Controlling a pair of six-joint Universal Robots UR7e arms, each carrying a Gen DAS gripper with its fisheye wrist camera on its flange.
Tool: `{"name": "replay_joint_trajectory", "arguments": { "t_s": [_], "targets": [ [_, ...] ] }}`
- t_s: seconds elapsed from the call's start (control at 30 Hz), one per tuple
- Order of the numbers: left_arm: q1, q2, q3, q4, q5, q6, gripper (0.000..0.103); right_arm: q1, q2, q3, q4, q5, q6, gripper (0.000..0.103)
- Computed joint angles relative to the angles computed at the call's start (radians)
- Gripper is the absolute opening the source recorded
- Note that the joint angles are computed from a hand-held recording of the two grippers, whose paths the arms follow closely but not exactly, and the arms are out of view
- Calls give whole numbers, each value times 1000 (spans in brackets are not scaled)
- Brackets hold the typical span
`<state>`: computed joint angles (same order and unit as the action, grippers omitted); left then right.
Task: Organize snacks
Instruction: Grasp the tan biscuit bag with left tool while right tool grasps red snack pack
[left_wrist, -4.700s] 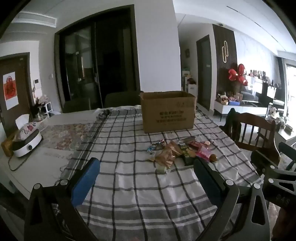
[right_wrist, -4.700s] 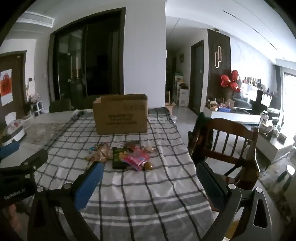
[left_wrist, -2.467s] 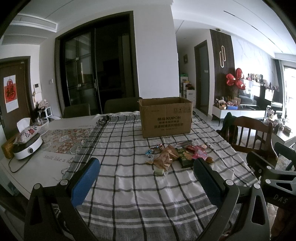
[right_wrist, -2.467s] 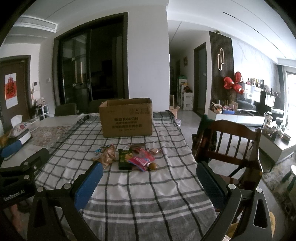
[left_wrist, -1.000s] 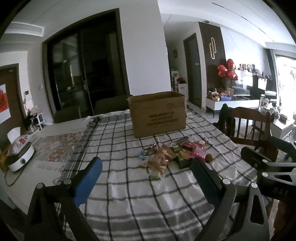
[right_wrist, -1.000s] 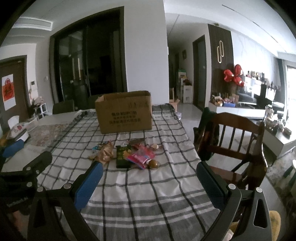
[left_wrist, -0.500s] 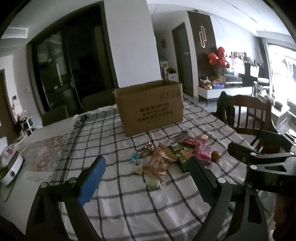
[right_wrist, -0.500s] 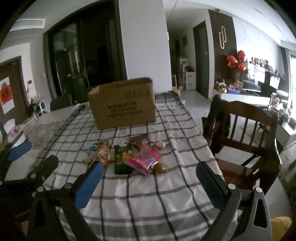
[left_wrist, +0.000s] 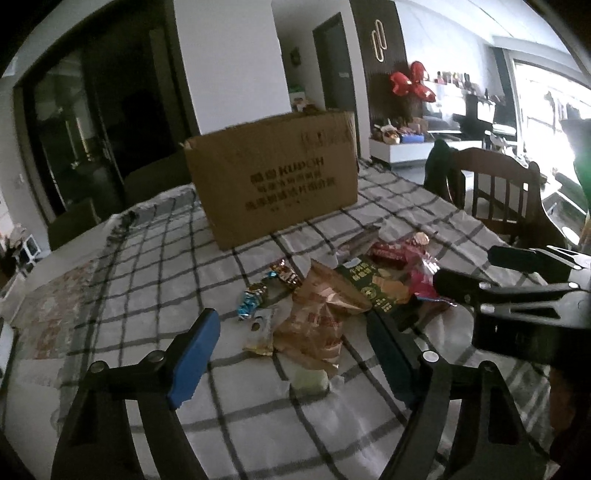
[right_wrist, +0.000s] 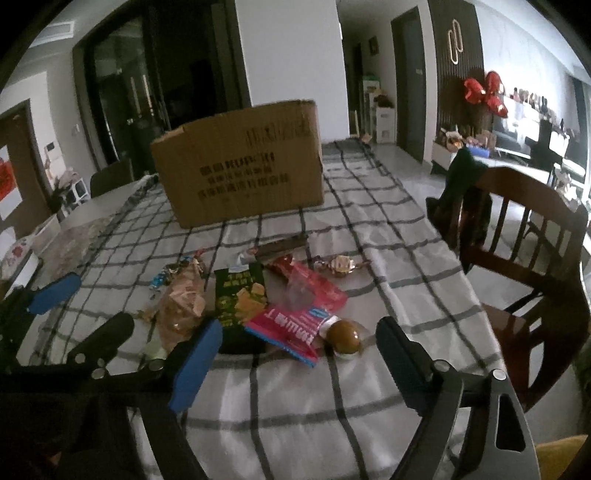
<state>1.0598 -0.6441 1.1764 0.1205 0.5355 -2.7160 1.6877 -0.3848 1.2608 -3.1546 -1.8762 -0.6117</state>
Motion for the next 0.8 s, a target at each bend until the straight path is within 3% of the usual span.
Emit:
{"name": "replay_joint_trajectory", "arguments": {
  "t_s": [0.4, 0.8],
  "targets": [
    [65, 75, -156, 191, 121, -110, 73, -9, 82, -147, 89, -6, 80, 72],
    [101, 137, -288, 324, 204, -197, 70, -15, 108, -206, 168, -1, 102, 60]
  ]
}}
